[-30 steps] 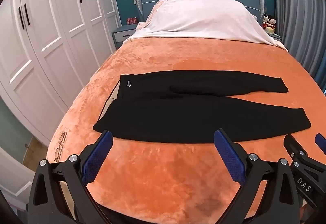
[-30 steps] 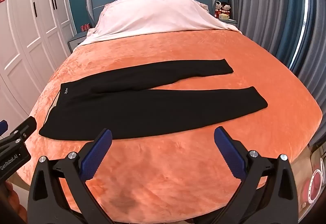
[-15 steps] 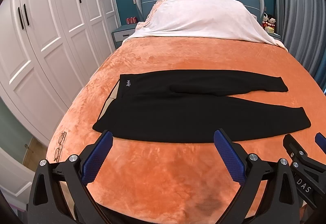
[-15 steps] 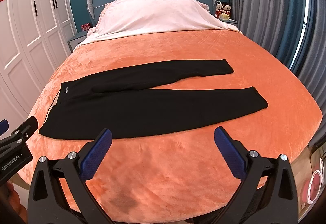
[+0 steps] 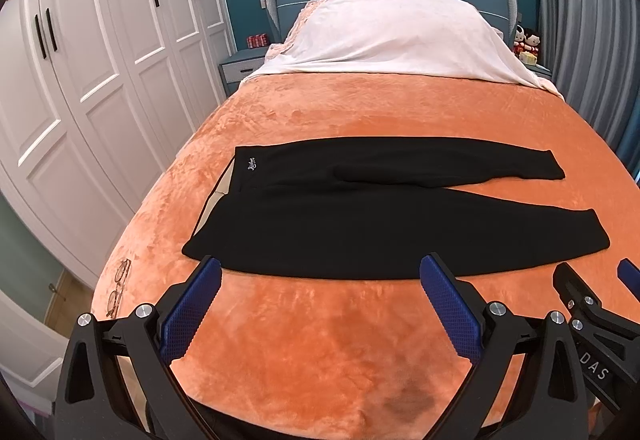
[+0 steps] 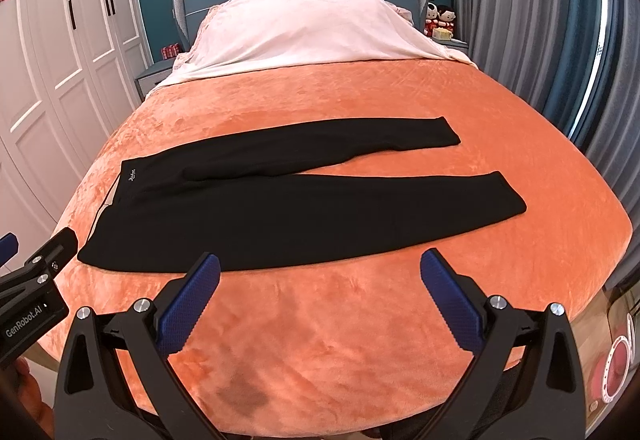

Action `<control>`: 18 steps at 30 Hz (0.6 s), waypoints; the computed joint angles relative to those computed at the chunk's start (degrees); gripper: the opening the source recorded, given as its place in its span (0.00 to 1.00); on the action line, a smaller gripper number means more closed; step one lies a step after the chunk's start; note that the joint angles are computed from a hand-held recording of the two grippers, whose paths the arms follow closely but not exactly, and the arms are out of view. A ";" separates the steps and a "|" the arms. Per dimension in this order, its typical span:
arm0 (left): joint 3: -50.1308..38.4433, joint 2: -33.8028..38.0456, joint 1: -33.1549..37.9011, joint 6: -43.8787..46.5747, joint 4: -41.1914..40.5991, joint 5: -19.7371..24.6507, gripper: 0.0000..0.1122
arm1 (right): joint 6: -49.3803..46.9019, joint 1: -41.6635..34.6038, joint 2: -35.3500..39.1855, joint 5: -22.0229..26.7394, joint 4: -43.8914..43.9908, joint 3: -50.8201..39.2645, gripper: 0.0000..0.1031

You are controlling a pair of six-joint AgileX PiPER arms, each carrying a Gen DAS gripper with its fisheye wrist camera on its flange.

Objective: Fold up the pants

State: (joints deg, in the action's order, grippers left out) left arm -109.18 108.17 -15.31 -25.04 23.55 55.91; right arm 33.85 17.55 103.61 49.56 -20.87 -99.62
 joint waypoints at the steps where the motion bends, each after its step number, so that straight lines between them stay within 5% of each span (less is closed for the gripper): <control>1: -0.12 0.08 -0.08 -0.21 0.29 0.07 0.87 | 0.11 -0.02 -0.12 -0.27 -0.10 0.34 0.95; 18: 0.72 -0.64 0.02 0.04 0.57 -0.34 0.87 | 0.37 0.22 -0.16 -0.19 -0.23 0.37 0.95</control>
State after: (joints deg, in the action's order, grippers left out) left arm -108.46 107.52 -15.29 -25.00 24.12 55.56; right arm 34.23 17.77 103.45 49.37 -21.10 -99.25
